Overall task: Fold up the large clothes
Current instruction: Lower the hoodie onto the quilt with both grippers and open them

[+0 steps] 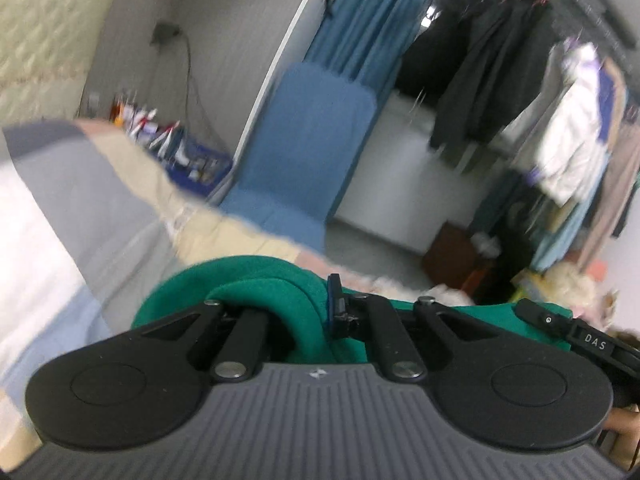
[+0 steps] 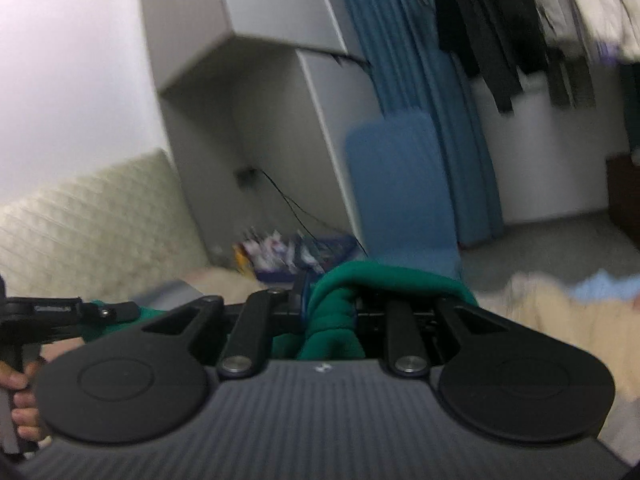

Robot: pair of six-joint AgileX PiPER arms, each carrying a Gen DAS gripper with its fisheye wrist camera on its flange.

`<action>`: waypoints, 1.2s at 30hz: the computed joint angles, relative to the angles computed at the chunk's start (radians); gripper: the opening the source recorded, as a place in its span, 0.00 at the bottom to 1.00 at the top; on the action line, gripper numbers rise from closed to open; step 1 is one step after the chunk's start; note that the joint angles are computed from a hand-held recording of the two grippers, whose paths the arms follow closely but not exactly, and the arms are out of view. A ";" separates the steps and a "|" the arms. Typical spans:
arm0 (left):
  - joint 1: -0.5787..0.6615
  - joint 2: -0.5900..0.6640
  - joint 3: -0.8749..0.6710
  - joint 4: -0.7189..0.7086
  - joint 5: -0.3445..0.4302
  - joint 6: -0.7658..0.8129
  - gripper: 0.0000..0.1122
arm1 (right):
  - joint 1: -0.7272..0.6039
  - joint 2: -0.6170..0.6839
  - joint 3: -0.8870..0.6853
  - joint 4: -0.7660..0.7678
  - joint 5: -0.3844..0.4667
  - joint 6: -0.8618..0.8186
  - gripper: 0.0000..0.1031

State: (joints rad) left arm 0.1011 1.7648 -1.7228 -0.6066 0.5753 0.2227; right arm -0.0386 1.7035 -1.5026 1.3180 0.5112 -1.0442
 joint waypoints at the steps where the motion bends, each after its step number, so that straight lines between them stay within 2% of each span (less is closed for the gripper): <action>1: -0.003 0.040 0.004 -0.006 -0.020 0.020 0.08 | 0.019 0.043 0.012 0.045 -0.038 -0.061 0.22; 4: -0.016 0.166 -0.021 -0.003 -0.071 0.051 0.08 | 0.063 0.138 0.036 0.175 -0.123 -0.233 0.22; 8: -0.029 0.290 -0.085 0.055 -0.103 0.027 0.09 | 0.096 0.245 -0.018 0.100 -0.182 -0.178 0.23; 10: -0.034 0.337 -0.153 0.127 -0.070 -0.056 0.09 | 0.112 0.264 -0.003 0.075 -0.210 -0.158 0.24; 12: -0.040 0.367 -0.195 0.172 -0.046 -0.104 0.10 | 0.127 0.294 -0.018 -0.027 -0.231 -0.071 0.24; 13: -0.047 0.353 -0.197 0.207 -0.035 -0.135 0.11 | 0.132 0.292 0.004 -0.018 -0.243 -0.083 0.24; 14: -0.051 0.347 -0.206 0.241 -0.020 -0.163 0.16 | 0.135 0.288 0.011 -0.004 -0.248 -0.092 0.25; 16: -0.060 0.306 -0.195 0.294 0.019 -0.216 0.32 | 0.134 0.293 -0.011 -0.054 -0.242 -0.033 0.28; 17: -0.064 0.269 -0.172 0.302 0.039 -0.231 0.46 | 0.134 0.282 -0.008 -0.086 -0.235 0.009 0.37; 18: -0.067 0.242 -0.159 0.314 0.060 -0.249 0.51 | 0.131 0.266 -0.001 -0.108 -0.222 0.039 0.43; 19: -0.068 0.226 -0.143 0.315 0.063 -0.250 0.55 | 0.127 0.248 0.013 -0.093 -0.207 0.029 0.56; 20: -0.074 0.170 -0.116 0.330 0.106 -0.268 0.55 | 0.122 0.223 0.040 -0.042 -0.194 -0.021 0.63; 22: -0.076 0.103 -0.054 0.336 0.113 -0.277 0.55 | 0.108 0.155 0.107 -0.009 -0.173 -0.058 0.67; 26: -0.078 -0.090 0.121 0.352 0.099 -0.284 0.55 | 0.078 -0.004 0.248 0.042 -0.128 -0.093 0.67; 29: -0.104 -0.263 0.234 0.439 0.126 -0.334 0.55 | 0.064 -0.166 0.373 0.021 -0.130 -0.090 0.67; 31: -0.106 -0.361 0.284 0.442 0.167 -0.354 0.55 | 0.053 -0.271 0.437 -0.054 -0.131 -0.003 0.67; 34: -0.124 -0.516 0.331 0.467 0.265 -0.395 0.55 | 0.017 -0.441 0.520 -0.169 -0.080 0.131 0.67; 36: -0.145 -0.621 0.359 0.484 0.341 -0.433 0.55 | 0.007 -0.555 0.558 -0.297 -0.049 0.267 0.67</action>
State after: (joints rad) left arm -0.0439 1.1440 -1.3639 -0.1230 0.9160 -0.2101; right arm -0.0319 1.1487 -0.9449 1.0210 0.4626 -0.7769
